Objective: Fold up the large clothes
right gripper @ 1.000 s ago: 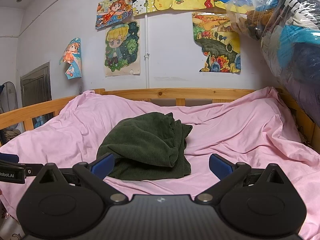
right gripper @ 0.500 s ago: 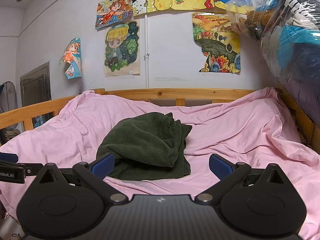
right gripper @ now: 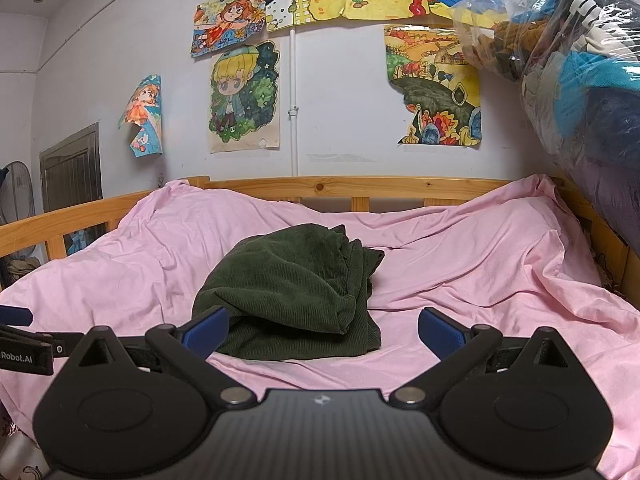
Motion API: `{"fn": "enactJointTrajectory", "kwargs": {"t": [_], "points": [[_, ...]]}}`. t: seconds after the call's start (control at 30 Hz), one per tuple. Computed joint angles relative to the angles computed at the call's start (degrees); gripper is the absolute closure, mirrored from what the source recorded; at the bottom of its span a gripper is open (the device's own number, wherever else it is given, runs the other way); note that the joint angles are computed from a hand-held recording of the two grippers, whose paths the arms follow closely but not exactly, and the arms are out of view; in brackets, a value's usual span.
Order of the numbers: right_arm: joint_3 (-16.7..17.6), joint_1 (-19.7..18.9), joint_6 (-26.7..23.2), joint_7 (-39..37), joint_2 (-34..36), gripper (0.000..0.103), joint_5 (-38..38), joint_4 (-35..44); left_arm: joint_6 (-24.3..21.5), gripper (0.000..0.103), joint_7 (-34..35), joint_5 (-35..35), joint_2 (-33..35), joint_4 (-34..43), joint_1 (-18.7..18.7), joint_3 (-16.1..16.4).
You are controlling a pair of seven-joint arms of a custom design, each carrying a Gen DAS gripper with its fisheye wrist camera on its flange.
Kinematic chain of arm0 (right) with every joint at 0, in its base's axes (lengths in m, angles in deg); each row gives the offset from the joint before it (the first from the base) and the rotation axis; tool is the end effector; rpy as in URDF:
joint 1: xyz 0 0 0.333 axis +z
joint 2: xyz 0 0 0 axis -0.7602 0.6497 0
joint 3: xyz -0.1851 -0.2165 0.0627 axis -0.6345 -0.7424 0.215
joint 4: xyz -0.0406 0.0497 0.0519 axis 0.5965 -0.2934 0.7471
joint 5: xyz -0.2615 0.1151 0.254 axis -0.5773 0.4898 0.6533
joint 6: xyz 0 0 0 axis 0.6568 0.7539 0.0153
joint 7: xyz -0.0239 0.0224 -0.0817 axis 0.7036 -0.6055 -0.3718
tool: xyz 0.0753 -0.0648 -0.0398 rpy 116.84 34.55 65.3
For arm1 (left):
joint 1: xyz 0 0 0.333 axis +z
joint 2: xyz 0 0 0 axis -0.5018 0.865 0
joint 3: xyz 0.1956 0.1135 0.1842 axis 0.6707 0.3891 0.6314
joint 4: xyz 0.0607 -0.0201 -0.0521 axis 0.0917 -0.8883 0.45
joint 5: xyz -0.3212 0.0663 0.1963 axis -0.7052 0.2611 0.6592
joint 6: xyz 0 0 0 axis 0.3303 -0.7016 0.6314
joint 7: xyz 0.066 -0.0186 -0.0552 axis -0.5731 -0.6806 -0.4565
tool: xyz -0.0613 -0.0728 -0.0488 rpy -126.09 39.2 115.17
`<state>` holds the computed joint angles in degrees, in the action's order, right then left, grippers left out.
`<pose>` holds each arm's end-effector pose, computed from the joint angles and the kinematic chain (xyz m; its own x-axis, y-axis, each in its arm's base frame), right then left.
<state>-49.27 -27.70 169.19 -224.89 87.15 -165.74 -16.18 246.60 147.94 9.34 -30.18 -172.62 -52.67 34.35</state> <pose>0.5842 0.2656 0.5336 -0.1572 -0.9875 -0.0150 -0.2875 0.0603 -0.9559 0.6308 -0.2998 0.5592 -0.2373 -0.9711 -0.0261 -0.5127 0.1480 -0.8457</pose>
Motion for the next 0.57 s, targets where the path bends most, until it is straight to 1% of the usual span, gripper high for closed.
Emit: {"fn": "enactJointTrajectory", "kwargs": {"t": [0.23, 0.57], "points": [[0.01, 0.06, -0.10, -0.07, 0.04, 0.000, 0.08, 0.06, 0.32, 0.001, 1.84, -1.19, -0.01, -0.13, 0.44, -0.50], [0.00, 0.12, -0.26, -0.22, 0.07, 0.000, 0.20, -0.05, -0.25, 0.001, 2.58, -1.43, 0.01, 0.01, 0.01, -0.39]]}}
